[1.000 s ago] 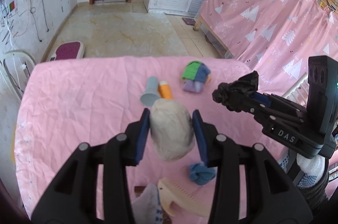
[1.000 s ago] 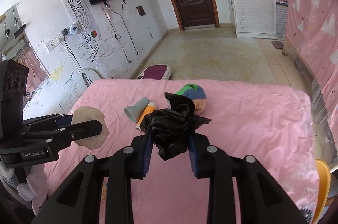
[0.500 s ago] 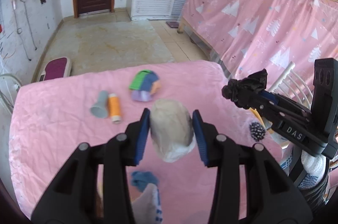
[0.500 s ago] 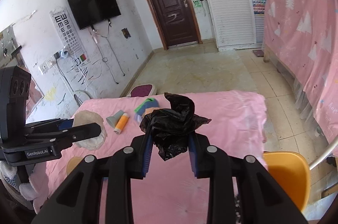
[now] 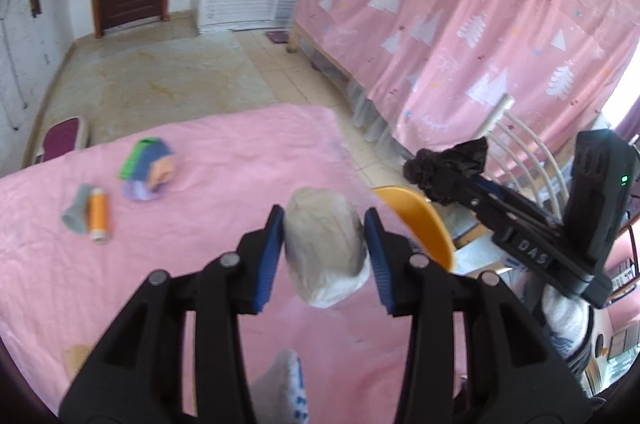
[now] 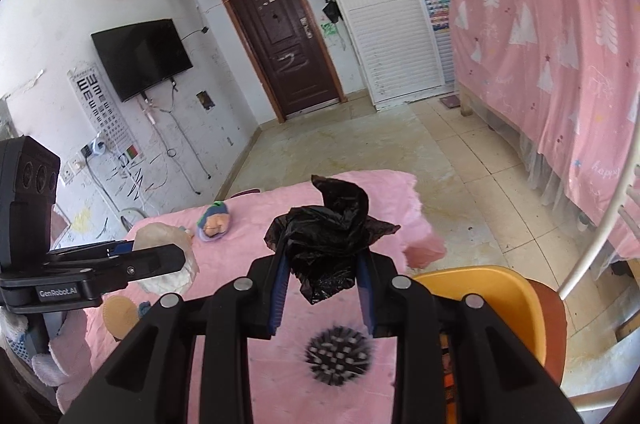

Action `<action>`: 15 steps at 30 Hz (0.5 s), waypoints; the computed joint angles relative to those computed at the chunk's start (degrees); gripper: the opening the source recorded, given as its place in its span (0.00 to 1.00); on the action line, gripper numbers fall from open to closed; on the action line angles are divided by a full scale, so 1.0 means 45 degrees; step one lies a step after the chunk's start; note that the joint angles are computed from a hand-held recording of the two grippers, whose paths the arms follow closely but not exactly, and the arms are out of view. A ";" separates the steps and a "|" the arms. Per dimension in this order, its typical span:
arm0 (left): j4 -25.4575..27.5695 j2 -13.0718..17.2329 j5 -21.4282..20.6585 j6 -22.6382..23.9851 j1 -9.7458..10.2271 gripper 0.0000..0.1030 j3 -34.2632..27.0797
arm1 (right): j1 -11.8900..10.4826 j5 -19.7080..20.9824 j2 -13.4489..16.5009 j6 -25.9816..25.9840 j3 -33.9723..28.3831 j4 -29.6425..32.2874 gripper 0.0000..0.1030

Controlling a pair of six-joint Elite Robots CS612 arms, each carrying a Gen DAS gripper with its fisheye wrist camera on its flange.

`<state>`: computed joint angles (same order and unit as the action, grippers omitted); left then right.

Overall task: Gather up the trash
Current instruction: 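Carry the pad and black bag to the yellow bin and open both grippers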

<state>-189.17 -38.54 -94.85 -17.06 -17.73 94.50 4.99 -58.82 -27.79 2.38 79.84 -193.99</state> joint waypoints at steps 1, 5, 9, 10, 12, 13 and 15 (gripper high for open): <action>0.0010 0.0029 0.0003 0.0050 -0.0063 0.38 -0.0065 | -0.0089 -0.0005 0.0015 0.0084 0.0057 -0.0096 0.19; 0.0125 0.0182 -0.0177 0.0250 -0.0345 0.38 -0.0400 | -0.0430 -0.0012 0.0116 0.0357 0.0198 -0.0319 0.20; 0.0286 0.0358 -0.0244 0.0530 -0.0612 0.38 -0.0733 | -0.0667 -0.0075 0.0222 0.0381 0.0224 -0.0215 0.20; 0.0355 0.0407 -0.0260 0.0581 -0.0666 0.38 -0.0835 | -0.0693 -0.0156 0.0250 0.0364 0.0215 -0.0176 0.20; 0.0500 0.0531 -0.0195 0.0700 -0.0800 0.38 -0.1064 | -0.0754 -0.0293 0.0311 0.0320 0.0206 -0.0123 0.20; 0.0574 0.0586 -0.0215 0.0718 -0.0840 0.38 -0.1173 | -0.0810 -0.0369 0.0345 0.0259 0.0212 -0.0068 0.20; 0.0727 0.0760 -0.0231 0.0800 -0.0966 0.38 -0.1485 | -0.0816 -0.0574 0.0379 0.0150 0.0246 -0.0007 0.20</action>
